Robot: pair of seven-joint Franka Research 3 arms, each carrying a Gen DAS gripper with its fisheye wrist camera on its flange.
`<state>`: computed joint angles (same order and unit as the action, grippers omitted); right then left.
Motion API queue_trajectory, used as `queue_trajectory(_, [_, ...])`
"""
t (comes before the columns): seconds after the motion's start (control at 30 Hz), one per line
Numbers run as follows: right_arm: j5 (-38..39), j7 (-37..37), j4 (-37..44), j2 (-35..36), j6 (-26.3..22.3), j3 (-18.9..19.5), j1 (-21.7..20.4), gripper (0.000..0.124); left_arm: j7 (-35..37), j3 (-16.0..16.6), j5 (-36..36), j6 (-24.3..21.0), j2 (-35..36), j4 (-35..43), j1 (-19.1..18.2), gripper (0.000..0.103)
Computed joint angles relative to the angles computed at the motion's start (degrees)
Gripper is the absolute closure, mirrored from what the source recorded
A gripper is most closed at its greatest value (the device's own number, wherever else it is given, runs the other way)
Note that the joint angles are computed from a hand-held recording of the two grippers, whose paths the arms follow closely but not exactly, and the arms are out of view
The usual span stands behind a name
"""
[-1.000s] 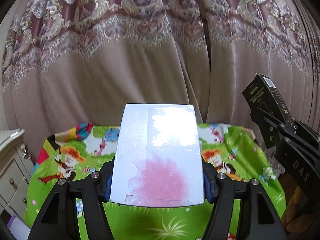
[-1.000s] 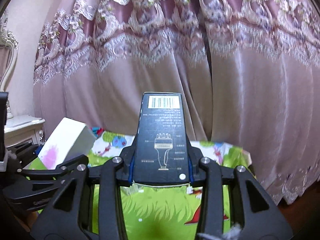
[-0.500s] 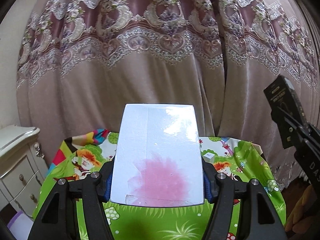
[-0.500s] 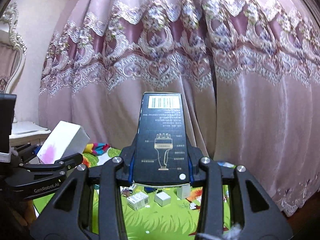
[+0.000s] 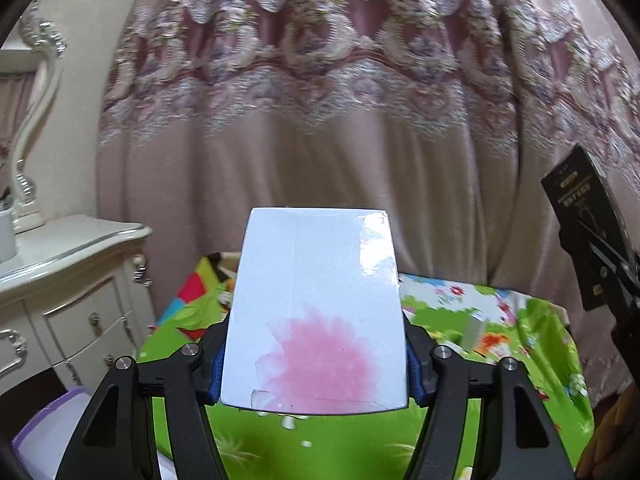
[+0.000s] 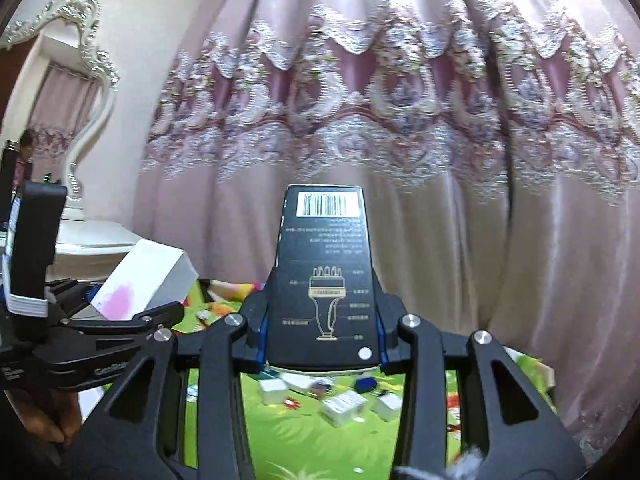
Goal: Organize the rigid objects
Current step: 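Carry both boxes over to the purple-rimmed storage box, then lower both boxes into the storage box and open both grippers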
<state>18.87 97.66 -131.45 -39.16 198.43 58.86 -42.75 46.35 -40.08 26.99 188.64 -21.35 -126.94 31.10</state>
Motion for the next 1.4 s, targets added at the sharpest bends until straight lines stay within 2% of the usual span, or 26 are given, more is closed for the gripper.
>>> queue_trajectory(0.13, [-3.9,-2.87,3.92,6.93,0.36,1.9,1.85,0.082,-1.25,1.27,-1.38,-0.4,-3.37,-2.27,2.46,0.037])
queue_trajectory(0.27, [-7.14,-7.18,7.82,17.07,-1.25,1.8,8.65,0.082,-1.98,7.06,-0.12,-4.19,-6.07,-5.93,0.22,0.037])
queue_trajectory(0.4, [-9.99,-12.52,11.22,25.48,-5.67,1.33,15.12,0.082,-3.06,13.29,1.57,-9.11,-7.79,-9.84,-2.8,0.037])
queue_trajectory(0.47, [-11.66,-13.56,12.57,28.24,-7.96,2.05,16.42,0.082,-3.58,16.57,1.74,-11.92,-8.17,-11.5,-4.84,0.037])
queue_trajectory(0.5, [-12.94,-13.87,13.45,30.55,-9.21,0.85,18.84,0.082,-3.63,18.72,1.42,-13.18,-8.11,-12.27,-6.39,0.037])
queue_trajectory(0.53, [-13.43,-14.76,14.51,32.91,-10.91,-1.71,22.65,0.082,-4.42,19.95,1.54,-13.96,-8.44,-13.21,-6.66,0.037])
queue_trajectory(0.57, [-13.95,-15.57,16.19,35.39,-13.51,-2.28,24.45,0.082,-5.34,20.42,2.16,-14.8,-8.93,-13.87,-6.38,0.037])
queue_trajectory(0.6, [-17.11,-13.37,17.21,36.95,-14.77,-1.78,24.26,0.082,-5.94,21.0,2.77,-15.65,-9.11,-14.22,-6.43,0.037])
queue_trajectory(0.63, [-24.13,-8.09,18.52,39.03,-16.09,-1.59,24.08,0.082,-6.08,22.1,3.18,-16.62,-9.29,-14.82,-7.03,0.037])
queue_trajectory(0.7, [-35.26,-0.19,20.98,42.51,-18.4,-5.73,28.64,0.082,-6.42,24.32,3.75,-18.98,-9.12,-15.63,-8.21,0.037])
queue_trajectory(0.73, [-36.01,-0.59,22.12,44.12,-19.57,-6.53,30.29,0.081,-6.22,26.07,3.42,-20.18,-8.75,-16.02,-9.5,0.037])
queue_trajectory(0.93, [-36.39,-6.23,29.34,53.46,-29.45,-10.41,40.15,0.081,-5.13,33.56,1.14,-24.46,-8.71,-19.15,-14.43,0.037])
queue_trajectory(1.0, [-35.03,-8.18,29.68,54.85,-30.61,-10.94,41.95,0.081,-4.58,34.61,0.85,-25.74,-8.67,-19.68,-14.5,0.037])
queue_trajectory(1.07, [-33.05,-10.56,30.29,56.37,-32.17,-10.86,43.29,0.081,-1.84,37.14,-1.16,-27.49,-8.08,-19.72,-16.41,0.037])
queue_trajectory(1.17, [-33.72,-11.31,32.47,58.15,-34.32,-14.41,48.12,0.081,2.97,40.29,-5.49,-29.7,-5.93,-18.54,-19.11,0.035])
queue_trajectory(1.2, [-33.76,-11.62,33.29,58.65,-35.27,-15.55,49.5,0.078,4.53,40.87,-6.72,-30.55,-5.11,-17.99,-19.75,0.028])
queue_trajectory(1.23, [-34.38,-11.75,34.36,59.31,-36.87,-17.14,51.34,0.065,6.45,41.75,-8.32,-31.0,-4.32,-17.7,-20.64,0.018])
queue_trajectory(1.3, [-35.01,-11.54,35.05,59.57,-38.22,-20.1,54.17,0.046,5.29,40.36,-8.28,-30.28,-4.53,-18.8,-18.96,0.015])
queue_trajectory(1.4, [-30.1,-14.41,32.18,57.86,-36.61,-20.24,53.28,0.046,3.39,39.9,-9.26,-28.34,-4.99,-20.42,-17.96,0.015])
